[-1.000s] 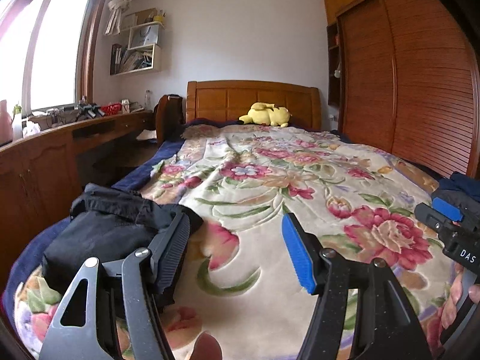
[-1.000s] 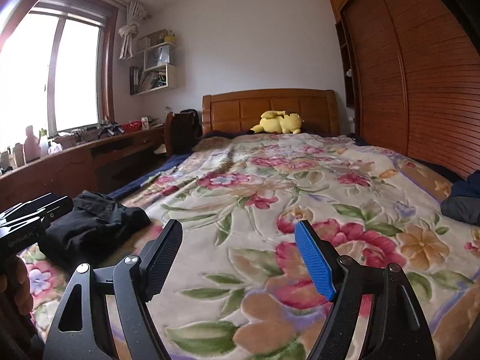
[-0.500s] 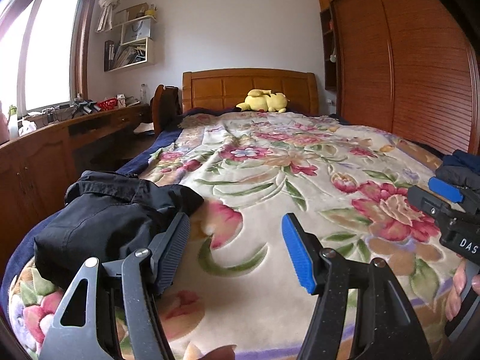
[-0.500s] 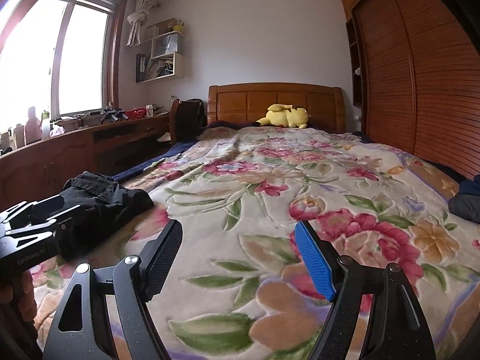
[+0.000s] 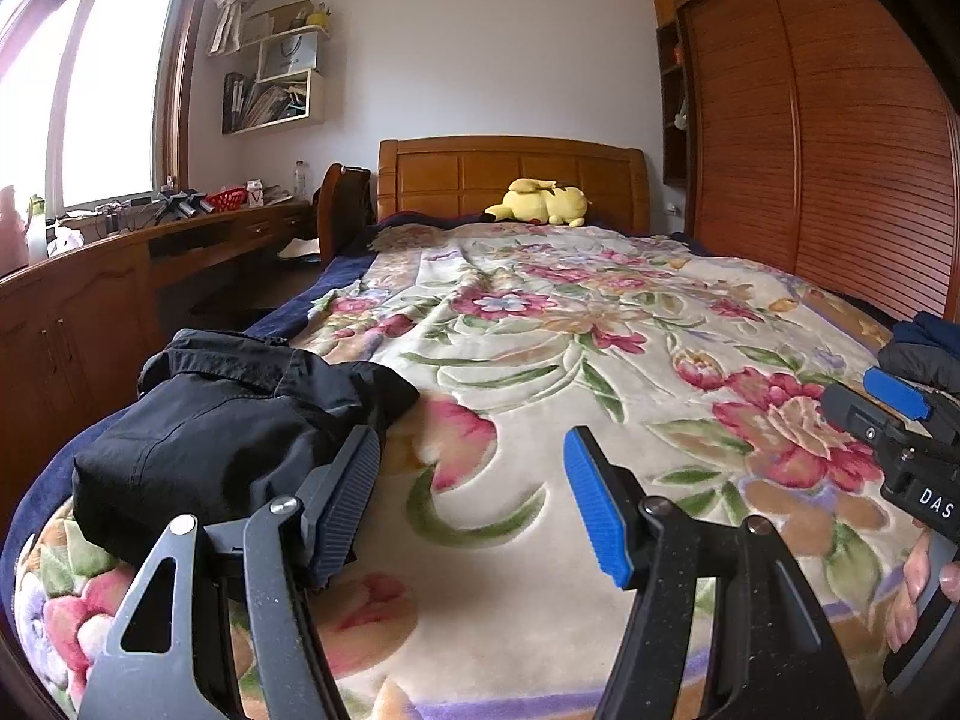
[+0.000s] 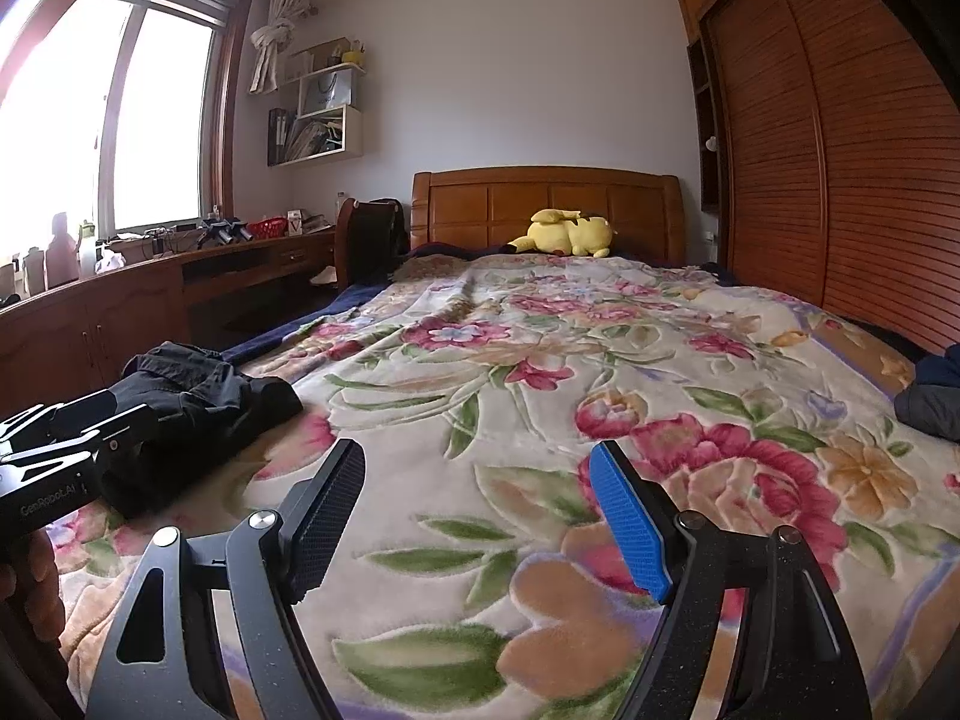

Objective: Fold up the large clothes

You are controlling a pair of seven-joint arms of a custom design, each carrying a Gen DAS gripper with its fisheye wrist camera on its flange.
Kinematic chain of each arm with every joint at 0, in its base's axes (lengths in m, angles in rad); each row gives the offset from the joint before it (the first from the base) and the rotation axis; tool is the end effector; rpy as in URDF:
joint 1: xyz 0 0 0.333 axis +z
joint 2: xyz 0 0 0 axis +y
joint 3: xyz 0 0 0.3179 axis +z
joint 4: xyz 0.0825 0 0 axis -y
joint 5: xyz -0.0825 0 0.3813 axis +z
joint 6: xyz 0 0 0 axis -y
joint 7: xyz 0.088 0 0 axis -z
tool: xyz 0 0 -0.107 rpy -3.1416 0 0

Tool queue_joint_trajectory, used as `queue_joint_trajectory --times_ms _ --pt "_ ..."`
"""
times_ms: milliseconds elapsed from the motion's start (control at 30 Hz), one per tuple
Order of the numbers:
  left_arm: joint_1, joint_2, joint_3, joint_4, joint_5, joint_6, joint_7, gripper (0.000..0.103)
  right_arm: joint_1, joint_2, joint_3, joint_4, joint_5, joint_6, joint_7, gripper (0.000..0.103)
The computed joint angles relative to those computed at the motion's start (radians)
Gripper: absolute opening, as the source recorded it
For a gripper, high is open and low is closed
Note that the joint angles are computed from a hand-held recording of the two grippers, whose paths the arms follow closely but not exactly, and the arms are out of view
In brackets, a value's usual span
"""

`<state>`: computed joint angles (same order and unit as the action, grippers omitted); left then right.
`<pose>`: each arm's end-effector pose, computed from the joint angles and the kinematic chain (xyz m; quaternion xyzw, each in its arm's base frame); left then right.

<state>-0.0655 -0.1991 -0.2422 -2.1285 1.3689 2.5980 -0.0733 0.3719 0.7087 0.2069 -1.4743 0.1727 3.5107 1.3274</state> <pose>0.5017 -0.1885 0.5558 -0.6690 0.4910 -0.3322 0.4483 0.6661 0.3506 0.4316 -0.6689 0.4160 -0.3037 0.5360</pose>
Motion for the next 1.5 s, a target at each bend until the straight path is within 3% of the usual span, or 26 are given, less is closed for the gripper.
queue_joint_trajectory --times_ms 1500 --pt "-0.006 -0.008 -0.004 0.001 0.009 -0.020 -0.016 0.065 -0.006 0.016 0.005 0.014 -0.014 0.006 0.008 0.079"
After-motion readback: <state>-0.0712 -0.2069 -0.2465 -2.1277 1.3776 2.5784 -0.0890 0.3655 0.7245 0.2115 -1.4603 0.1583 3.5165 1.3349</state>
